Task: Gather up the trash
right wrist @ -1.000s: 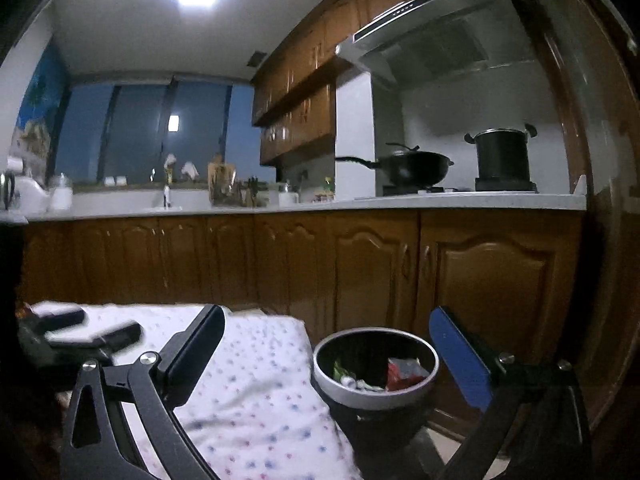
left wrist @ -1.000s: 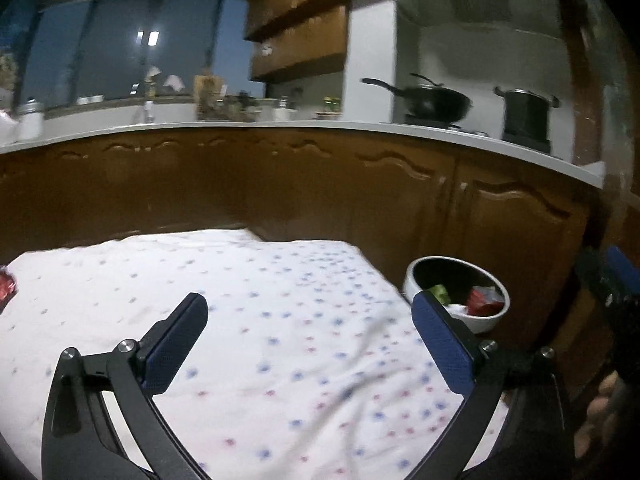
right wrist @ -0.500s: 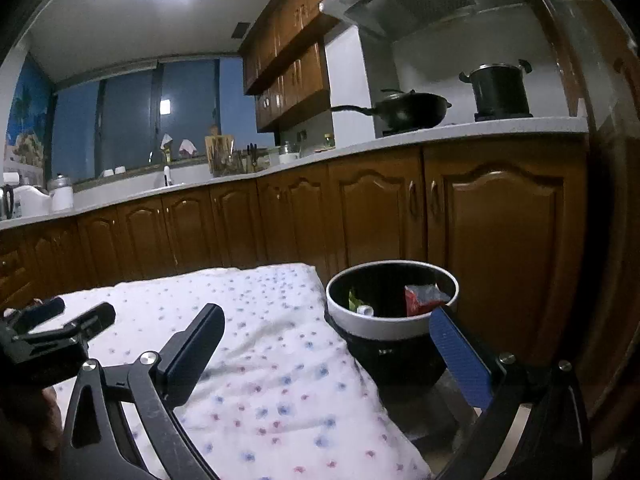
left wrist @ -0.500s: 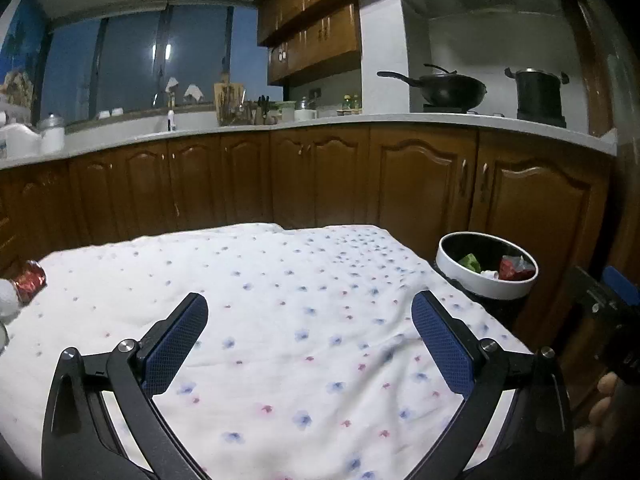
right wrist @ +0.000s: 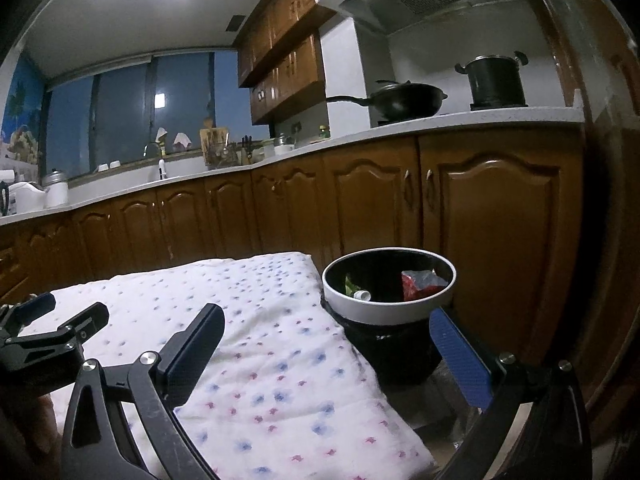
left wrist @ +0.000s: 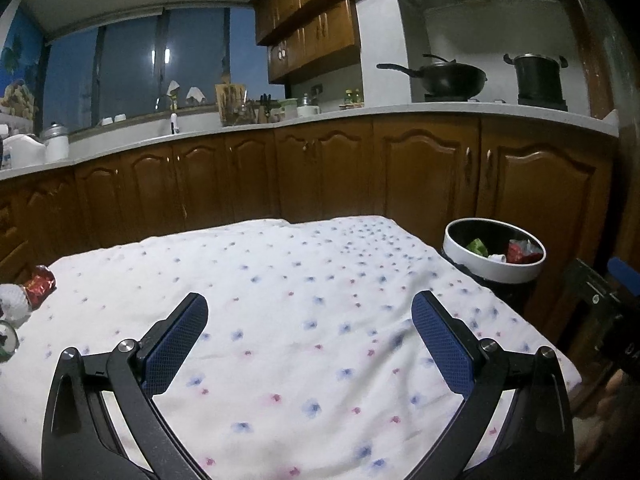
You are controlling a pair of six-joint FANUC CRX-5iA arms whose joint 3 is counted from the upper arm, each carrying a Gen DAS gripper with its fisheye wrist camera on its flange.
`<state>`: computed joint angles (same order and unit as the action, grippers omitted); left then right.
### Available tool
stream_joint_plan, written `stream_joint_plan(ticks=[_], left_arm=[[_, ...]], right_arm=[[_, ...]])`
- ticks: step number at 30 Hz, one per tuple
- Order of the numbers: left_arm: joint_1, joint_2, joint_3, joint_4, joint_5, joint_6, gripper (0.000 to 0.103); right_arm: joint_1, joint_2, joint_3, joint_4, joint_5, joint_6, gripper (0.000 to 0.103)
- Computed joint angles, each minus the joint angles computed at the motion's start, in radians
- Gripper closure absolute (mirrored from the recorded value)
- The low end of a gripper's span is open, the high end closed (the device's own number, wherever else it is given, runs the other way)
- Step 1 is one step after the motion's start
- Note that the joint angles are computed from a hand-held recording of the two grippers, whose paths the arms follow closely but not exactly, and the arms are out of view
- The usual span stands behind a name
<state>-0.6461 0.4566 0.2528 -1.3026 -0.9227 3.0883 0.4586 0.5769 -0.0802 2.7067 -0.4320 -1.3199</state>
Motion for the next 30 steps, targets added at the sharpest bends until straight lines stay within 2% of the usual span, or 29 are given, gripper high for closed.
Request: stream_joint_plan(ticks=[13,30], left_arm=[[-0.007,0.006,0.01,0.002,-0.028,-0.022,0.0],[0.02,-0.012,-0.005,0.045,0.031,-0.047,0.0]], right_arm=[[0.01,-0.014,-0.012,-0.008,-0.008,0.012,0.0],[0.009,-0.008,0.002,-0.019,0.028,0.023,0.0]])
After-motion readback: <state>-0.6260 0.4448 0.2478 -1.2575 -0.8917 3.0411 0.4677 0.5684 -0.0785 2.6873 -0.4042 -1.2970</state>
